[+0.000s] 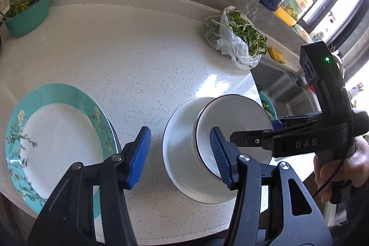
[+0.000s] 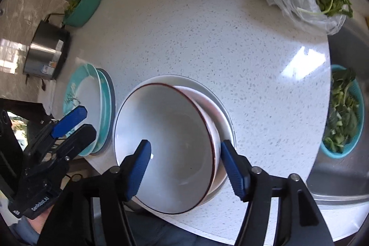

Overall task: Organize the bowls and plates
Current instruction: 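Open both grippers and withdraw from the bowl stack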

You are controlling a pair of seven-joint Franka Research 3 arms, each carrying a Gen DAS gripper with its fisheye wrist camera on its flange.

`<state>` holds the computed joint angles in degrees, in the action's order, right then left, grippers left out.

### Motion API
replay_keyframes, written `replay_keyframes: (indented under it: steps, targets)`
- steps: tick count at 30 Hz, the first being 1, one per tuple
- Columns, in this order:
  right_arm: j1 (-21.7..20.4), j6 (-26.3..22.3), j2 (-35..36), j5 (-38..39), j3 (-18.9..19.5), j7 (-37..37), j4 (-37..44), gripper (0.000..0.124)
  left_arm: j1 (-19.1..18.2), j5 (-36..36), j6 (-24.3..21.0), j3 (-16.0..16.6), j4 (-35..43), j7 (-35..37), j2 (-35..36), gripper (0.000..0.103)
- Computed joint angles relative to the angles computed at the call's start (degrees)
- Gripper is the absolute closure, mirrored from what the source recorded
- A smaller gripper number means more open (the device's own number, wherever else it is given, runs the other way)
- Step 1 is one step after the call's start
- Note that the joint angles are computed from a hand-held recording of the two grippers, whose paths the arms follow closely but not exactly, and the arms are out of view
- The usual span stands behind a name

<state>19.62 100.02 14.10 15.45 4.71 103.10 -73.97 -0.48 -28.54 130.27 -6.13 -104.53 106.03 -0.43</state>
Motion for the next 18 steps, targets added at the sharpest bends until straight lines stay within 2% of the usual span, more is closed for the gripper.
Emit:
replay_keyframes:
  steps: [10,13,16,18]
  targets:
    - [5.41,-3.60,0.99,-14.70,0.06,-1.83,3.17,0.057,0.33,-2.42,0.39,0.46,-0.88,0.17,-0.50,0.052]
    - [7.14,-4.89,1.51,-19.48,-0.04,-3.15,3.89,0.052,0.47,-2.69,0.48,0.50,-0.68,0.16,-0.30,0.052]
    - [7.08,-4.37,0.98,-18.79,-0.05,-3.44,2.88,0.047,0.54,-3.26,0.49,0.51,-0.79,0.36,-0.35,0.052]
    - [6.04,-3.69,0.16,-16.43,-0.22,-2.88,1.98,0.048,0.62,-3.51,0.58,0.60,-1.17,0.30,-0.74,0.052]
